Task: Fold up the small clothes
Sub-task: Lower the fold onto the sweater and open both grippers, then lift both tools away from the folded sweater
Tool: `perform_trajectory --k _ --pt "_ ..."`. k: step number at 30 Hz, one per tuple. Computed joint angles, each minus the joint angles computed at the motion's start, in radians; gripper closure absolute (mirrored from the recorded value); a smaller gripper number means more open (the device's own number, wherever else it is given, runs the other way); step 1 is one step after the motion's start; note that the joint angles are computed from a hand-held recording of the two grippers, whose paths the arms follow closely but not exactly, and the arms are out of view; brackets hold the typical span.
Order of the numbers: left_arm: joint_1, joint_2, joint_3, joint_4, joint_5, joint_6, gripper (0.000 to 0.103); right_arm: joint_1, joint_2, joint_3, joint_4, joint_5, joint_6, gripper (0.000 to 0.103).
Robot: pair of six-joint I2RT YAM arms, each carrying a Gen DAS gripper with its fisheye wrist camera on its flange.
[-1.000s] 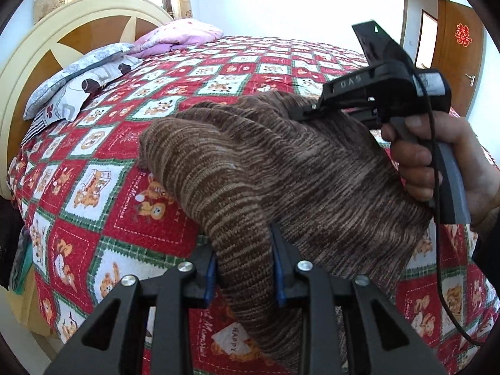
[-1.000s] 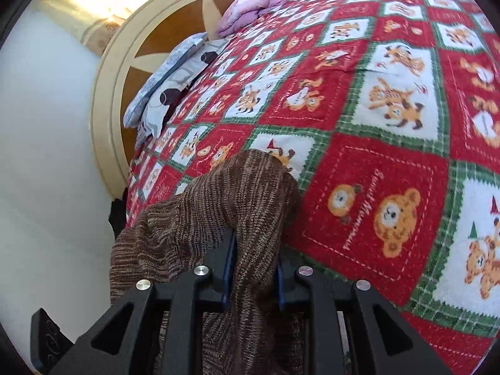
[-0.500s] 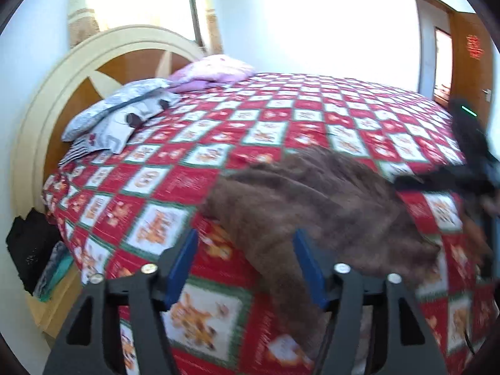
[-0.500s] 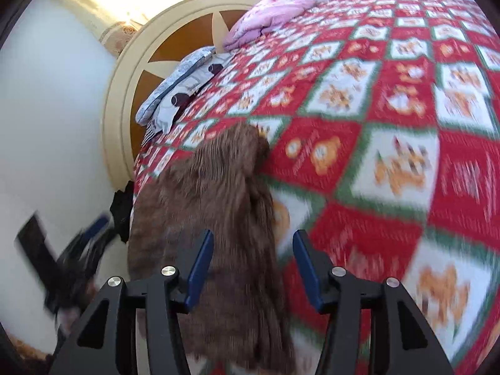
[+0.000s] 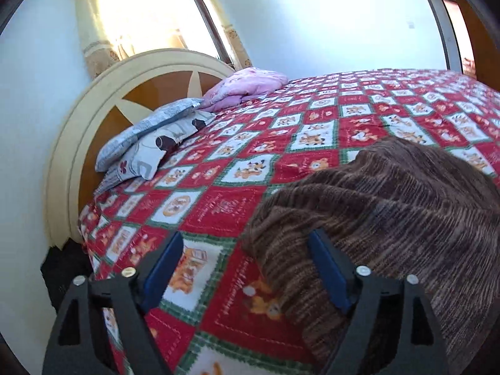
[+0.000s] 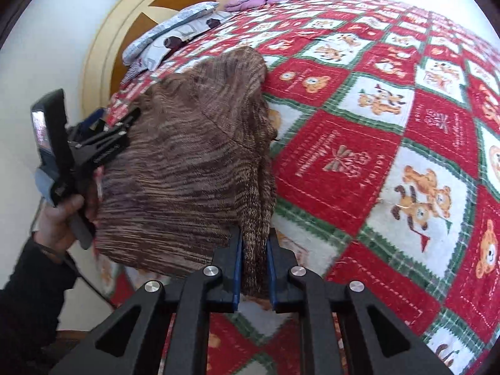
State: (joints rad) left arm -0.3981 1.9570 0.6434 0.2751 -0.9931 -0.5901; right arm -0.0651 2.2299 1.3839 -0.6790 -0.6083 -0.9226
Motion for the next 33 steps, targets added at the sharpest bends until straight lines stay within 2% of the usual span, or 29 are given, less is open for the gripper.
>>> perform_trajectory --k 2,4,6,7,9,11,12,14,15,16,20,24,28,33 --pt "-0.01 0.019 0.003 -0.003 -0.04 -0.029 0.005 0.007 0.002 -0.011 0.04 -0.007 0.021 0.09" --pt "-0.002 0.033 0.005 0.014 -0.037 -0.044 0.005 0.004 -0.014 -0.044 0.08 -0.006 0.015 0.09" --pt "0.01 0.006 -0.002 -0.014 0.006 -0.089 0.004 0.002 -0.019 -0.054 0.092 -0.009 0.027 0.09" --pt "0.015 -0.013 -0.007 -0.026 0.038 -0.097 0.0 0.0 -0.023 -0.064 0.105 -0.011 0.035 0.09" --pt "0.016 -0.041 -0.012 -0.063 0.088 -0.119 0.0 0.007 -0.062 -0.135 0.193 0.002 0.077 0.089" --pt "-0.001 -0.062 -0.019 -0.096 0.094 -0.144 0.0 0.017 -0.108 -0.213 0.281 0.014 0.099 0.086" --pt "-0.009 -0.065 -0.017 -0.113 0.096 -0.158 0.0 0.018 -0.122 -0.234 0.306 0.016 0.116 0.081" --pt "-0.028 -0.102 -0.03 -0.152 0.116 -0.196 0.0 0.0 -0.138 -0.238 0.284 0.0 0.158 0.064" --pt "-0.04 -0.132 -0.042 -0.172 0.129 -0.217 0.0 -0.012 -0.141 -0.232 0.257 -0.014 0.169 0.052" --pt "-0.054 -0.158 -0.05 -0.193 0.133 -0.237 0.0 -0.031 -0.156 -0.238 0.237 -0.04 0.178 0.049" --pt "-0.156 -0.275 -0.078 -0.305 0.093 -0.317 0.0 -0.063 -0.266 -0.347 0.291 -0.046 0.168 0.048" --pt "-0.275 -0.351 -0.065 -0.465 0.025 -0.42 0.0 -0.092 -0.354 -0.414 0.28 -0.072 0.145 0.048" --pt "-0.373 -0.395 -0.051 -0.582 -0.015 -0.542 0.0 -0.148 -0.498 -0.503 0.279 -0.135 0.115 0.048" --pt "-0.454 -0.413 -0.006 -0.712 -0.072 -0.625 0.0 -0.22 -0.688 -0.577 0.247 -0.24 0.063 0.046"
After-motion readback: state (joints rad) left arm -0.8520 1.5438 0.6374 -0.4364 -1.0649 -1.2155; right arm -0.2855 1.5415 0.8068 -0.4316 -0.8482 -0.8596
